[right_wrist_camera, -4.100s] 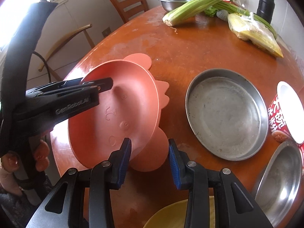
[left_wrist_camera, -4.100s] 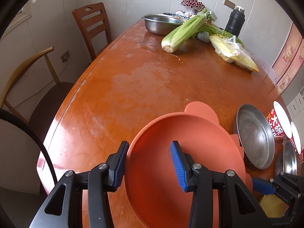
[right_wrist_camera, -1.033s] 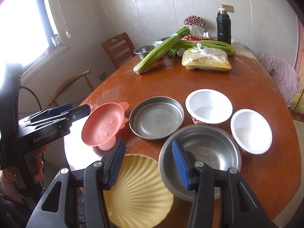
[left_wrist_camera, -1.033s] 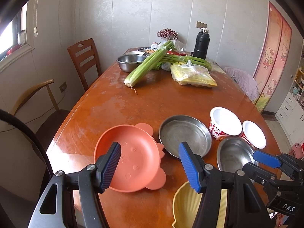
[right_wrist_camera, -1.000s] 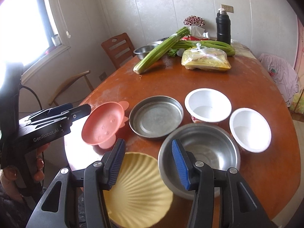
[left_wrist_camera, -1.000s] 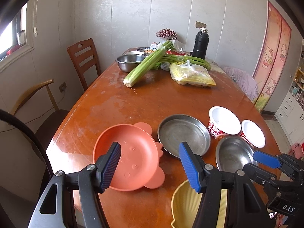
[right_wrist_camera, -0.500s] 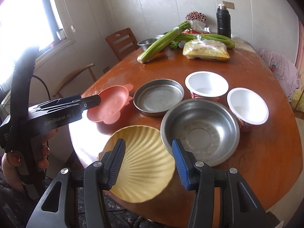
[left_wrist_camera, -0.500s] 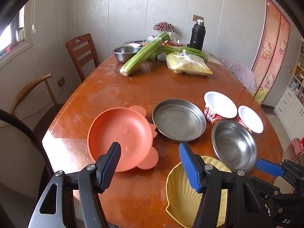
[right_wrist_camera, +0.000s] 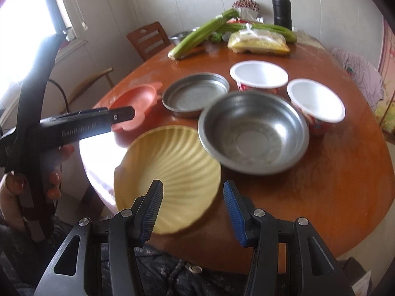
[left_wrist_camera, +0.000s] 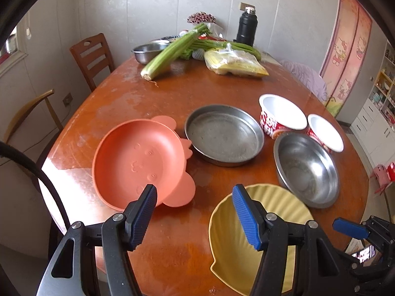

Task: Organize plates and bowls
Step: 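Move the right gripper to the yellow shell plate rim, then grasp the yellow shell plate rim with the right gripper and lift it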

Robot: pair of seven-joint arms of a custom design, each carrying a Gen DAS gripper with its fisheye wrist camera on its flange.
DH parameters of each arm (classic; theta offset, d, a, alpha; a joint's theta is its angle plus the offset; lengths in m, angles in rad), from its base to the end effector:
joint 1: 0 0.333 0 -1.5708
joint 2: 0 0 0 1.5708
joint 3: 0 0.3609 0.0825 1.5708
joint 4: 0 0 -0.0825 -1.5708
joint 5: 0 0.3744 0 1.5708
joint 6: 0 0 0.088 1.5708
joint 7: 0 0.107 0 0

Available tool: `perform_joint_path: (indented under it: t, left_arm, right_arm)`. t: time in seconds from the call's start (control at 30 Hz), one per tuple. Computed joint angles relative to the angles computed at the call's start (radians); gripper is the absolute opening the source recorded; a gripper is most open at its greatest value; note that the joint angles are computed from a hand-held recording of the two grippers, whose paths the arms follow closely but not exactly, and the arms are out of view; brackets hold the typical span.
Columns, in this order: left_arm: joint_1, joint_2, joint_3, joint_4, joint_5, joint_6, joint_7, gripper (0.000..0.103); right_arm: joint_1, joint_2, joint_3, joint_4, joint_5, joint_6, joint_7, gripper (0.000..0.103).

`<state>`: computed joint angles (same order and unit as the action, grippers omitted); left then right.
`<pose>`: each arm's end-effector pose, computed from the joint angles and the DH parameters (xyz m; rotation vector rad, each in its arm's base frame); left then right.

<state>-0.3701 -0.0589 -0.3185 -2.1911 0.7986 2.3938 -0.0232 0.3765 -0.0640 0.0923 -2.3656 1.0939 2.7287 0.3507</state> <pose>0.4163 -0.3383 0.4887 -2.1250 1.4537 -0.5895 0.4645 0.1983 0.4339 -2.2251 0.9607 -0.1208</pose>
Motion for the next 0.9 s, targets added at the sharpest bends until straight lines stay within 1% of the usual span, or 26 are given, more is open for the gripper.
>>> perform_joint_path:
  t: [0.13, 0.4, 0.6, 0.8, 0.9]
  left_arm:
    - [-0.001, 0.01, 0.002, -0.02, -0.001, 0.035, 0.009, 0.063]
    - [-0.006, 0.032, 0.006, -0.048, 0.0, 0.094, 0.03, 0.063]
    - [-0.009, 0.045, 0.012, -0.061, 0.007, 0.15, 0.052, 0.063]
    - [-0.008, 0.057, 0.02, -0.07, -0.015, 0.189, 0.08, 0.063]
    - [-0.007, 0.061, 0.021, -0.075, -0.011, 0.21, 0.08, 0.063]
  right_arm:
    - [-0.001, 0.017, 0.004, -0.015, -0.024, 0.011, 0.033, 0.053]
    - [0.002, 0.058, 0.018, -0.01, 0.01, 0.064, 0.041, 0.053]
    - [0.005, 0.084, 0.034, 0.006, 0.008, 0.105, 0.056, 0.053]
    - [0.017, 0.099, 0.05, 0.006, -0.034, 0.145, 0.089, 0.053]
    - [0.022, 0.104, 0.058, 0.005, -0.035, 0.165, 0.082, 0.052]
